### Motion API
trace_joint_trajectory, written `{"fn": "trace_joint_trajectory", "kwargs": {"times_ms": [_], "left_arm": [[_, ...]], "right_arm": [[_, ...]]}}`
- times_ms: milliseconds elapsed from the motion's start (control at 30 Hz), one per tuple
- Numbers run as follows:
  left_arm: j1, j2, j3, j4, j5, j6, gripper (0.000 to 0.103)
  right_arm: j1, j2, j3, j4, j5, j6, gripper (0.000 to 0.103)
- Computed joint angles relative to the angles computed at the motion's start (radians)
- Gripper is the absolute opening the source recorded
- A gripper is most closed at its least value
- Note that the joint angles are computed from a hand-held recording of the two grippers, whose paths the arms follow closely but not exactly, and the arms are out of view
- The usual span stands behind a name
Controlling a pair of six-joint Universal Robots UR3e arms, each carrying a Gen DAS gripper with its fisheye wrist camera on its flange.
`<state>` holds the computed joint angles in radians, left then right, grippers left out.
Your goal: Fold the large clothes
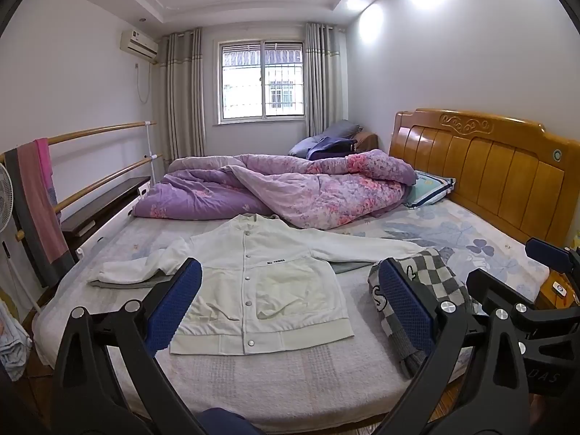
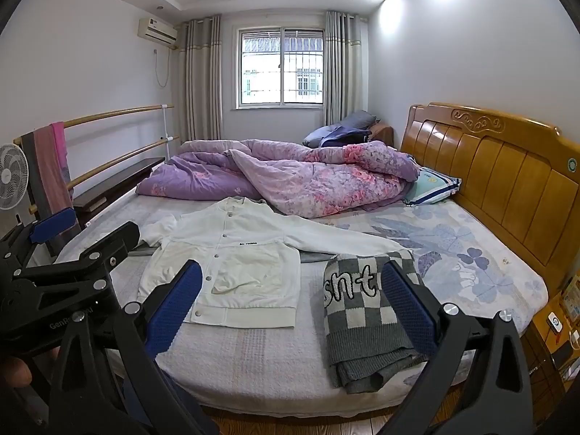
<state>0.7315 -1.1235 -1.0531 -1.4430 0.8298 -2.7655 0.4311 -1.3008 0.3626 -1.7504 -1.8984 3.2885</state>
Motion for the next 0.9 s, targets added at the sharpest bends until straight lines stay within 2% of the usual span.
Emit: {"fn": "trace_joint_trajectory", "kwargs": {"times_ms": [200,233,300,400,433,533,900], "left_arm": [[0.031,0.011,0.024,-0.051,-0.029,0.022,0.098],[0.029,0.009,-0.018,-0.010,-0.026,0.020,0.098],[0.037,0.012,-0.021,-0.014,-0.034,0.025,0.098],[0.070,0.023,-0.023,-0.040,-0.064,0.046,0.098],[0.033,0.011,-0.020,-0.012,-0.031,0.022,0.098],[0.023,0.007,-0.019,-0.006,-0.020,0.017,0.098],[0.029,0.010,-0.037,0.004,-0.026,0.022,0.098]], "right_arm": [[0.000,-0.027,0.047,-0.018,0.000,0.001,0.095],[-0.001,-0.031,0.067,-0.034,0.002,0.001,0.095],[-0.005,-0.061,0.144,-0.080,0.005,0.000,0.095],[-0.008,-0.060,0.139,-0.077,0.008,-0.003,0.095],[-0.008,-0.055,0.127,-0.069,0.008,-0.003,0.095],[-0.009,-0.051,0.114,-0.059,0.010,-0.002,0.095],[-0.001,-0.037,0.102,-0.057,0.004,0.002,0.095]]}}
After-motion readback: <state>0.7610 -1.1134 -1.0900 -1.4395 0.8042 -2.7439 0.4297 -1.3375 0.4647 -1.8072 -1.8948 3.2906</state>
